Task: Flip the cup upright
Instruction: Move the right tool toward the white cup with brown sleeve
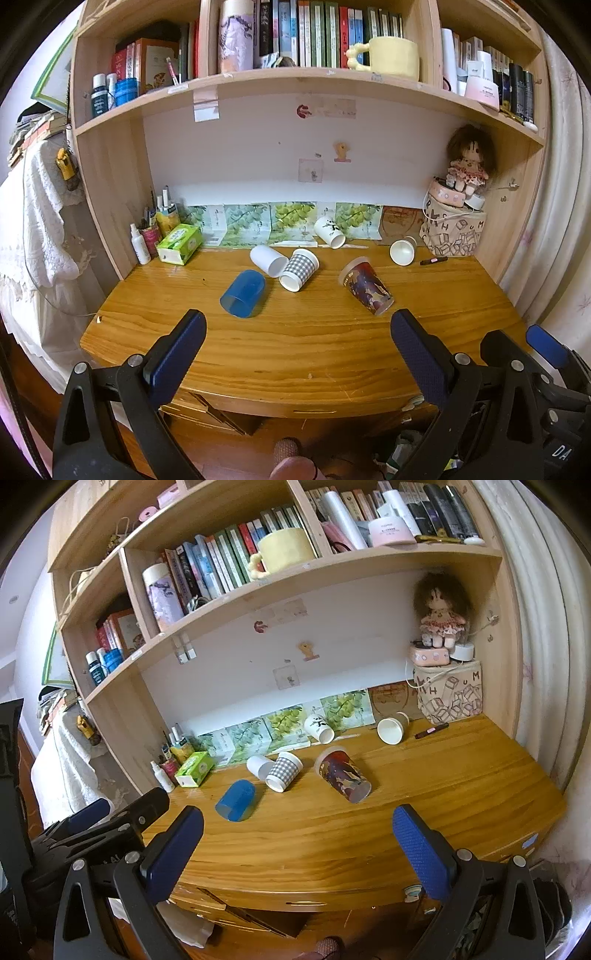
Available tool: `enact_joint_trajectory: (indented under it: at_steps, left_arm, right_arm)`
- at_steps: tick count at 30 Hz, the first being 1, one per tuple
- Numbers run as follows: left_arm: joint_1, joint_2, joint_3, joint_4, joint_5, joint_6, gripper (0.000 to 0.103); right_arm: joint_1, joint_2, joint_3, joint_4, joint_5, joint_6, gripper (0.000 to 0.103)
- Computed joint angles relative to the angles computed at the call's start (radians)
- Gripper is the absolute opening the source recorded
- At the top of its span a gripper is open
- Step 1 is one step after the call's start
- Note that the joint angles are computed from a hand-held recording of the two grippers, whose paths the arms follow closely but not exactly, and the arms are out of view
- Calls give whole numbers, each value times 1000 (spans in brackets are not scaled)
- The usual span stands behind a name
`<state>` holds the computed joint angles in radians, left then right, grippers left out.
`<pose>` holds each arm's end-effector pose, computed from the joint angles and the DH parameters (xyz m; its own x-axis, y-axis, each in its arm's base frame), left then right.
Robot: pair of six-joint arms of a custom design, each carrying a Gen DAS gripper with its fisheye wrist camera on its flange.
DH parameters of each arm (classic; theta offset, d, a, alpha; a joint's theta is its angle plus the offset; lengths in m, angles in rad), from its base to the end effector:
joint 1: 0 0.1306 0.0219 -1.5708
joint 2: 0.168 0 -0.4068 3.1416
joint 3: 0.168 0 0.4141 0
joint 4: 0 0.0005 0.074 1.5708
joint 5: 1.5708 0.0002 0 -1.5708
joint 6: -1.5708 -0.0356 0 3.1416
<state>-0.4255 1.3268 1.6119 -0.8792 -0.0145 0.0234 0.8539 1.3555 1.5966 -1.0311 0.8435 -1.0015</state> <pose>0.4364 -0.1977 0.5912 -0.5191 0.2096 -0.8286 0.3898 0.9208 -0.0113 0.3315 0.3391 0.5663 -0.3828 0.4131 -0.8263 0.3092 0.9002 0.3068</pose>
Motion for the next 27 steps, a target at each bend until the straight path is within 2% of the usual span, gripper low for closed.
enact_joint_trajectory:
  at_steps: [9,16,27]
  left_arm:
    - [7,115,107,-90,0,6,101]
    - [23,250,250,-178,44,-17,101]
    - [54,513,634,-347,178,-112,100]
  right_arm:
    - [-61,28,21,-18,-70,-11,103]
    - [-133,72,50,-5,-148,-12,103]
    - [-224,211,230,-63,-172,-29,103]
